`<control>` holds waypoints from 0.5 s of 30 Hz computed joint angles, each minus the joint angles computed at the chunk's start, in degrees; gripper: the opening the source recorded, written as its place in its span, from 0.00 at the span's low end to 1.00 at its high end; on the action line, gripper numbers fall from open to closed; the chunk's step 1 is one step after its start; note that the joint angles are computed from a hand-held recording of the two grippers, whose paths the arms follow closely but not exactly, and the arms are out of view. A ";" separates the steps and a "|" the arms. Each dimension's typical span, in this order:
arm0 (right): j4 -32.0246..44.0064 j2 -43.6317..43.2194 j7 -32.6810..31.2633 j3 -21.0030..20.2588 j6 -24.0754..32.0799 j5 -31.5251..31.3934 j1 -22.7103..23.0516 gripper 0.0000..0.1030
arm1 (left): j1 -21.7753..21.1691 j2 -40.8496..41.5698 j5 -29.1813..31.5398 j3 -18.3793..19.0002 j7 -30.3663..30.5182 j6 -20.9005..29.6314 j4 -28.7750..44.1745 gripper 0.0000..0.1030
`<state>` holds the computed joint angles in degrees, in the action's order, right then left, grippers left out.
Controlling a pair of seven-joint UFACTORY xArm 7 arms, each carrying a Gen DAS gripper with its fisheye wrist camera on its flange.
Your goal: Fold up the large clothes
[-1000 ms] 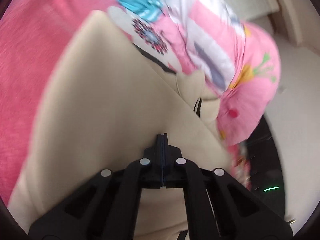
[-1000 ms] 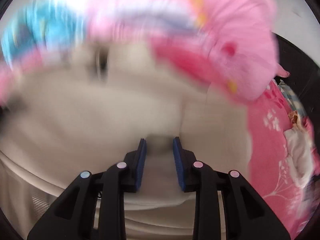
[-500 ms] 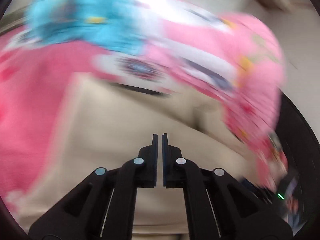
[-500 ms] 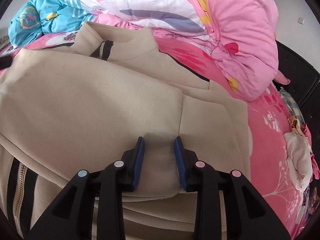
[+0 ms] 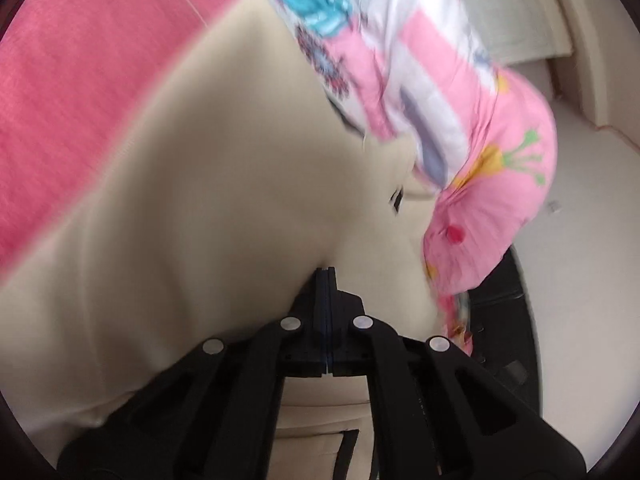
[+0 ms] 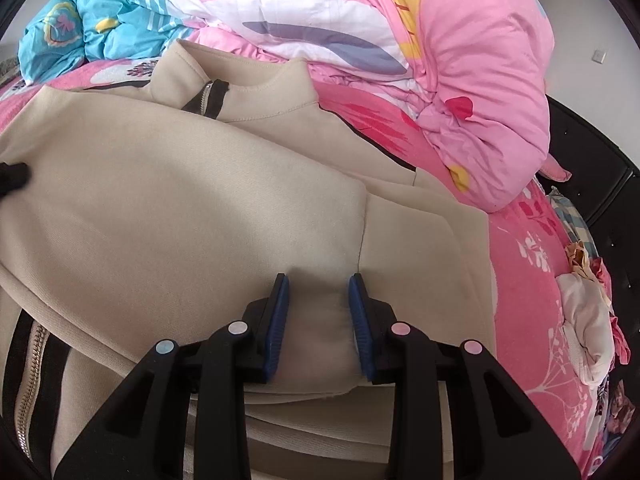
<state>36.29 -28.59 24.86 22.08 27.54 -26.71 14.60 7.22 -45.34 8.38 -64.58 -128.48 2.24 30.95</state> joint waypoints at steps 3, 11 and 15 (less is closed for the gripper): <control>-0.17 -0.17 0.27 0.18 -0.14 -0.36 -0.18 0.30 | 1.35 -0.18 1.94 -1.86 1.91 7.71 3.70 0.02; 0.18 -3.84 -3.23 -4.36 2.12 7.54 4.07 0.30 | 2.88 1.88 6.48 -2.92 5.01 15.43 8.47 0.02; 7.60 -0.54 -2.64 0.74 5.68 6.33 2.72 0.30 | 3.05 1.09 6.47 -3.58 4.52 15.40 8.25 0.02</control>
